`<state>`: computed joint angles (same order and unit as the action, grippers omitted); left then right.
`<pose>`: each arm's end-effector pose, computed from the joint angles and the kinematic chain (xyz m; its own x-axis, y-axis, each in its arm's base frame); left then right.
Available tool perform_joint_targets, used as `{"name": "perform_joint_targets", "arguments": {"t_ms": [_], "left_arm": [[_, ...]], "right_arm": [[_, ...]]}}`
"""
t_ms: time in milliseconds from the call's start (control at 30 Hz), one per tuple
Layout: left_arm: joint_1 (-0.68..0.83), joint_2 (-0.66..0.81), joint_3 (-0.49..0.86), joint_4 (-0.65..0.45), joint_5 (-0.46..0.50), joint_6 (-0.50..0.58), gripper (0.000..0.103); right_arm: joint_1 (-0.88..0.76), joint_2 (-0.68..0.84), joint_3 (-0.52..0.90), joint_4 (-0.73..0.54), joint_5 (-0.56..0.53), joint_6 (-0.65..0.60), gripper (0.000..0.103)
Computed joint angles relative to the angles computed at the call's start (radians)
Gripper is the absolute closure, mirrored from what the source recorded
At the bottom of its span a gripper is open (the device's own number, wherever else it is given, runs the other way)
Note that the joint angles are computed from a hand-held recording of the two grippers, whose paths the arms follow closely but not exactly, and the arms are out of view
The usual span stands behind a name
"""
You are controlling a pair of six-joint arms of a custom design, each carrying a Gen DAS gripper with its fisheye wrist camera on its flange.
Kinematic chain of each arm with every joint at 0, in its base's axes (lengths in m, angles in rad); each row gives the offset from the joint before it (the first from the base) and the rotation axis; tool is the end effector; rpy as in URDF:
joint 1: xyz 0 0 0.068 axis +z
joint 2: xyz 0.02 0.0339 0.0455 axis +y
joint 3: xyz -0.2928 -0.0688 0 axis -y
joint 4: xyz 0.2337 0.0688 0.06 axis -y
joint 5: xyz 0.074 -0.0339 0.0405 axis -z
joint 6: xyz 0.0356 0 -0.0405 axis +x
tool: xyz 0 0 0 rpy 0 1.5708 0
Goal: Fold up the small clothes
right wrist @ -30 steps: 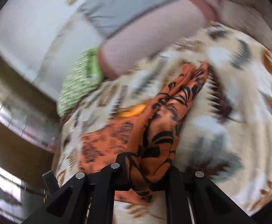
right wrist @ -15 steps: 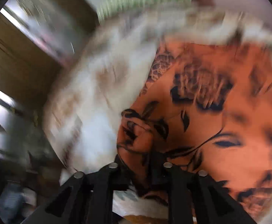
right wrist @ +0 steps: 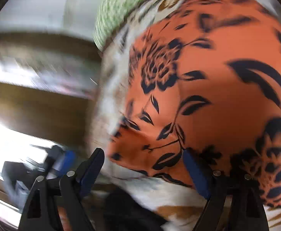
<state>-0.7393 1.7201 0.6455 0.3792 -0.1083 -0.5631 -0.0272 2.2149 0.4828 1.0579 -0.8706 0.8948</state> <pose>0.2328 -0.2071 0.1560 -0.7252 -0.0570 -0.6862 0.2618 0.8989 -0.3513 0.2939 0.0192 0.0468 -0.8426 0.5258 -0.1164 0.1241 0.3999 0.9081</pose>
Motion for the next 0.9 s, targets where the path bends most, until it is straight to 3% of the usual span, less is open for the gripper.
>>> {"name": "perform_joint_targets", "arguments": {"t_ms": [67, 133, 167, 200, 300, 400, 433, 500, 567, 733, 900], "left_arm": [[-0.005, 0.106, 0.088, -0.020, 0.059, 0.045, 0.023], [-0.024, 0.249, 0.224, -0.174, -0.046, 0.083, 0.023], [-0.019, 0.336, 0.302, -0.277, -0.083, 0.089, 0.026], [-0.004, 0.394, 0.331, -0.312, -0.091, 0.091, 0.033], [0.091, 0.376, 0.218, -0.176, 0.071, -0.019, 0.032], [0.052, 0.292, 0.215, -0.227, -0.035, 0.005, 0.032], [0.035, 0.258, 0.212, -0.230, -0.069, 0.026, 0.032], [0.013, 0.208, 0.221, -0.229, -0.079, 0.057, 0.032], [0.000, 0.199, 0.257, -0.228, -0.065, 0.090, 0.032], [-0.007, 0.342, 0.486, -0.317, -0.036, 0.175, 0.032], [-0.006, 0.543, 0.732, -0.536, -0.050, 0.189, 0.031]], "right_arm": [[-0.075, 0.048, -0.066, 0.199, -0.058, 0.084, 0.017], [-0.144, 0.054, -0.098, 0.220, -0.095, 0.062, 0.017], [-0.180, 0.042, -0.100, 0.156, -0.103, 0.014, 0.017], [-0.206, 0.031, -0.099, 0.101, -0.108, -0.026, 0.017], [-0.313, 0.053, -0.091, 0.012, -0.181, -0.114, 0.017], [-0.376, -0.029, -0.028, -0.240, -0.226, -0.270, 0.017], [-0.371, -0.051, -0.014, -0.268, -0.215, -0.288, 0.017], [-0.428, -0.110, 0.042, -0.420, -0.218, -0.399, 0.017], [-0.455, -0.112, 0.103, -0.458, -0.197, -0.392, 0.017], [-0.419, 0.011, 0.391, -0.741, -0.121, -0.481, 0.017], [-0.388, 0.130, 0.545, -0.722, -0.124, -0.366, 0.016]]}}
